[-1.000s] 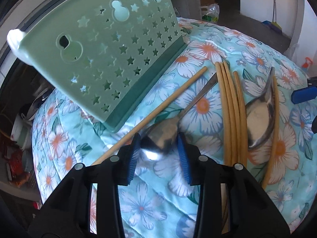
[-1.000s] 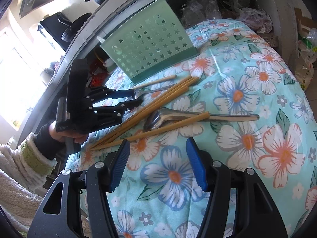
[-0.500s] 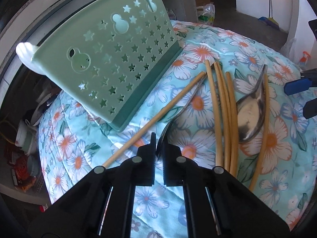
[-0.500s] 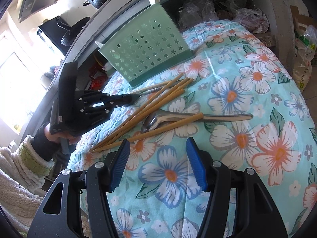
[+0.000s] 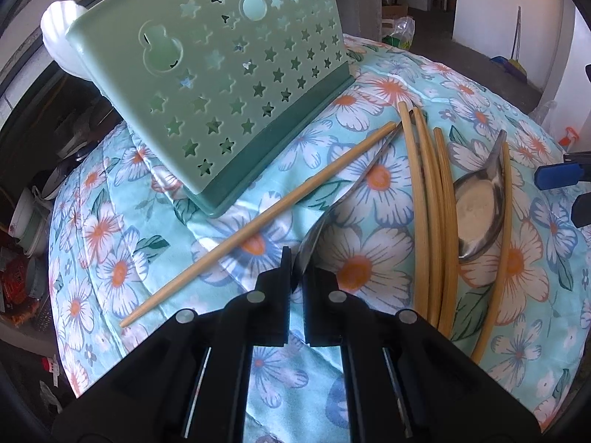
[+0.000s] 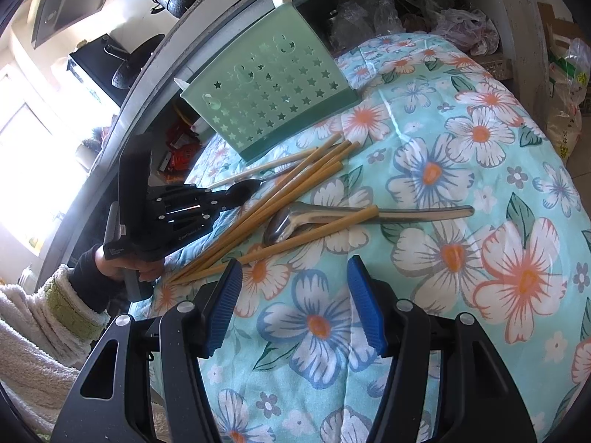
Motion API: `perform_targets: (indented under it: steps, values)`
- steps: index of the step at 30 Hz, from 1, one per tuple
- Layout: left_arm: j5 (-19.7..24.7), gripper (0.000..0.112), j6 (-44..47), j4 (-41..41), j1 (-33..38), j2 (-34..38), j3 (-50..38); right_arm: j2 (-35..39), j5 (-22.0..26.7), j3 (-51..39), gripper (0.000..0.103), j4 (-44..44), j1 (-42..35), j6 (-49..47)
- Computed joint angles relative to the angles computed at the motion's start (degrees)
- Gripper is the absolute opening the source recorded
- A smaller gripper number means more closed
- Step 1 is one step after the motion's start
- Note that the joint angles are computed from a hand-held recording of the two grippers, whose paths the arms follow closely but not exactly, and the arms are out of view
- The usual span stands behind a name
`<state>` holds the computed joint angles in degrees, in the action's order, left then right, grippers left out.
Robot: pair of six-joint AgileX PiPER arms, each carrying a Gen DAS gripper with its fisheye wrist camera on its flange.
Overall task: Organize utensils
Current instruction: 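Reach the left tool to a metal spoon and grasp its handle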
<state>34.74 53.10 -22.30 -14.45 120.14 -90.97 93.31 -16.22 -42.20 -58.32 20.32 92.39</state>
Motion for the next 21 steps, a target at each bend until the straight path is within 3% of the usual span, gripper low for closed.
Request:
perform_targets:
  steps: [8,13,21]
  values:
    - [-4.38,0.004,-0.56,0.32,-0.38,-2.67,4.51,-0.02,-0.11,0.02,0.058,-0.4,-0.08,0.39]
    - [-5.47,0.004,-2.59,2.11,-0.4,-4.7,6.1,-0.1,-0.44,0.3,0.058,0.41,-0.32,-0.48]
    - [-5.56,0.003,-1.78,-1.51,0.63,-9.15,8.98,-0.68,-0.52,1.08,0.058,2.2,-0.34,-2.25]
